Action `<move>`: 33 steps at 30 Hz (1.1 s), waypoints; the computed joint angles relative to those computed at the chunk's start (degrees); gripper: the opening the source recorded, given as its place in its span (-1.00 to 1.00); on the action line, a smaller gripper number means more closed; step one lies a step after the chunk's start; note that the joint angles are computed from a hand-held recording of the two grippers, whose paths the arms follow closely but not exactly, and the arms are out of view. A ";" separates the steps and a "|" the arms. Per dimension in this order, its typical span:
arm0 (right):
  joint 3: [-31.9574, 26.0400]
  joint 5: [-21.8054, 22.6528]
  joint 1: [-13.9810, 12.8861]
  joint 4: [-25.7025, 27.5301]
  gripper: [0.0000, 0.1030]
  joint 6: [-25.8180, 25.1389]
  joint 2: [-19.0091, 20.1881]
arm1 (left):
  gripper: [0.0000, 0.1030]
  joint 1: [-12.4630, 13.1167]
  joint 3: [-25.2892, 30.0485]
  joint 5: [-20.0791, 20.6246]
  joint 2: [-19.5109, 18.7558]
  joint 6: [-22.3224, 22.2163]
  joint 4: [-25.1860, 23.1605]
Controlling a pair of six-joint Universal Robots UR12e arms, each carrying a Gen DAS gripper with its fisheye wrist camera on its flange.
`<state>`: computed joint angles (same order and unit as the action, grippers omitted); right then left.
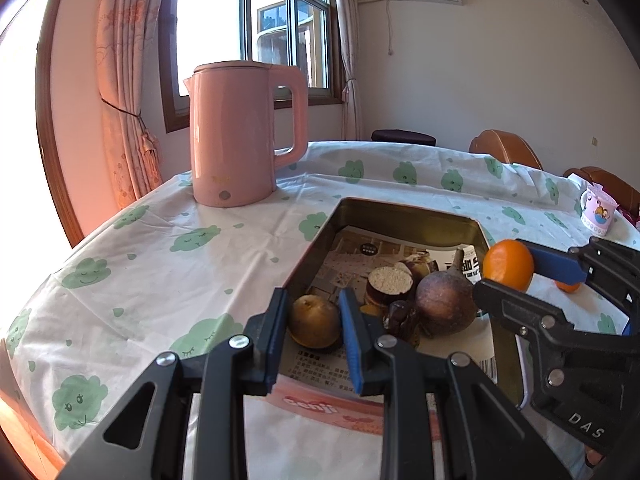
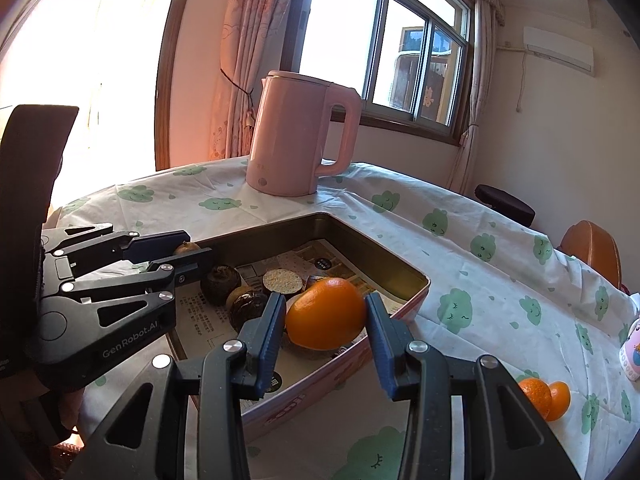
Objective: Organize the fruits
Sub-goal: 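Carry the brown fruit with the left tool while the right tool carries the orange over the tin box, then open the left tool releasing the brown fruit while the right tool releases the orange in the box, then move both tools back from the tin box toward the two remaining oranges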
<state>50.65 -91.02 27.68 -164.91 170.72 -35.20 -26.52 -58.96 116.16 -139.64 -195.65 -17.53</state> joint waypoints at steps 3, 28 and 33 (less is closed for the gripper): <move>-0.42 0.40 -0.07 1.28 -0.17 0.02 0.10 | -0.46 0.01 0.22 -0.29 -0.10 0.21 -0.77; 0.65 -0.92 -0.33 0.18 0.31 3.07 -0.41 | 0.31 -0.25 0.00 -0.86 -0.06 0.18 1.25; 4.13 -5.00 -0.64 -3.94 0.31 2.35 -2.04 | 0.44 -0.89 1.40 -1.05 -0.58 0.75 2.98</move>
